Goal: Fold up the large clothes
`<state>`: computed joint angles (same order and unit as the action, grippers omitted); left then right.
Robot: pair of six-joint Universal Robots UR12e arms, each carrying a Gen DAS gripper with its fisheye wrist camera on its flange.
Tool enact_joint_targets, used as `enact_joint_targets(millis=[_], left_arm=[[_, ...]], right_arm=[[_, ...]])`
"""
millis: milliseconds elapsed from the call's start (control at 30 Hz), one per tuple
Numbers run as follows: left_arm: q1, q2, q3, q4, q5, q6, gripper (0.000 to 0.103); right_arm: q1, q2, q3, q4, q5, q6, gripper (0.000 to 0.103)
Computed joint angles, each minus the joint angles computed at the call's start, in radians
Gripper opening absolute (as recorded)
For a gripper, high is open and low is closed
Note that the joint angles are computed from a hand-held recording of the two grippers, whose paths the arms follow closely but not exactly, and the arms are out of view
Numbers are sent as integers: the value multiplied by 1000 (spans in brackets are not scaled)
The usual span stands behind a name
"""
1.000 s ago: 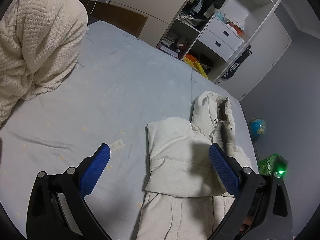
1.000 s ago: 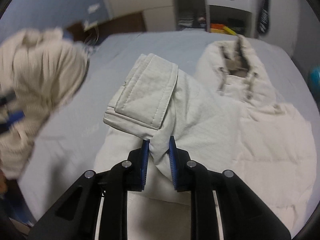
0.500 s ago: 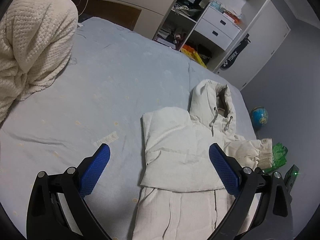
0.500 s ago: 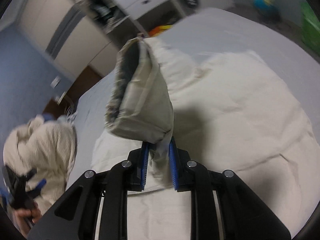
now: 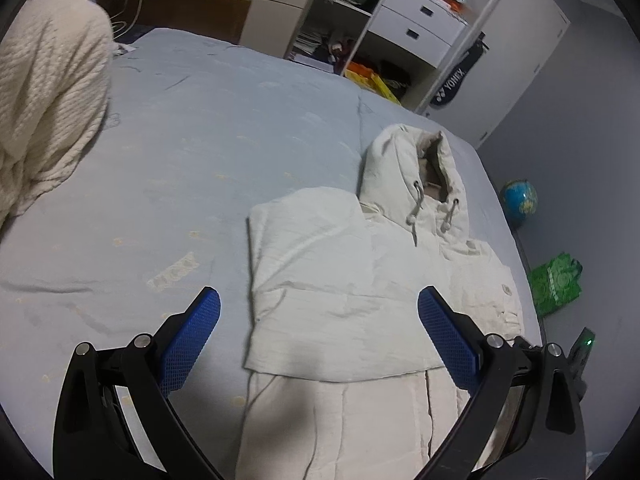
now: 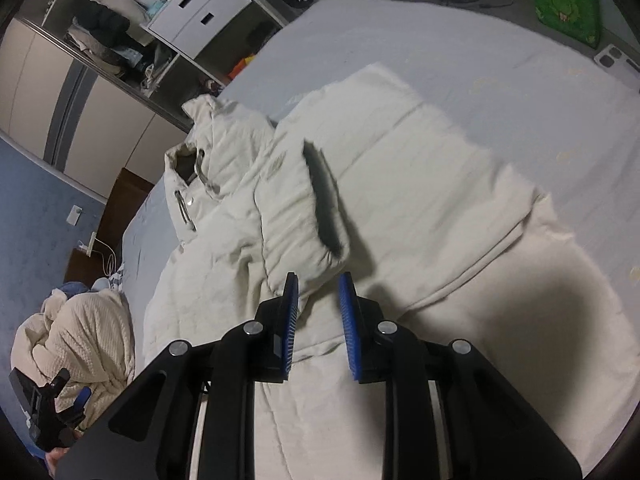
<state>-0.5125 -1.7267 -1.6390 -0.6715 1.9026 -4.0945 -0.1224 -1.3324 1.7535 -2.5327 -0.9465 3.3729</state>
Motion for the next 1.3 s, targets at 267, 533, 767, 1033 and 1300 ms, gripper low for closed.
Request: enact_joint_targets(millis=[267, 533, 767, 1033, 1300], left_arm=[[-3, -44, 48, -41, -28, 24, 95], [-6, -84, 90, -61, -55, 54, 96], [-3, -117, 121, -95, -85, 71, 96], [2, -156, 154, -106, -108, 103, 96], [26, -177, 153, -108, -174, 67, 96]], right_arm=[[-5, 27, -69, 4, 28, -52, 20], [28, 78, -186, 130, 67, -228, 49], [63, 200, -375, 295, 104, -308, 61], [105, 367, -612, 426, 80, -339, 76], [128, 531, -839, 571, 148, -350, 80]])
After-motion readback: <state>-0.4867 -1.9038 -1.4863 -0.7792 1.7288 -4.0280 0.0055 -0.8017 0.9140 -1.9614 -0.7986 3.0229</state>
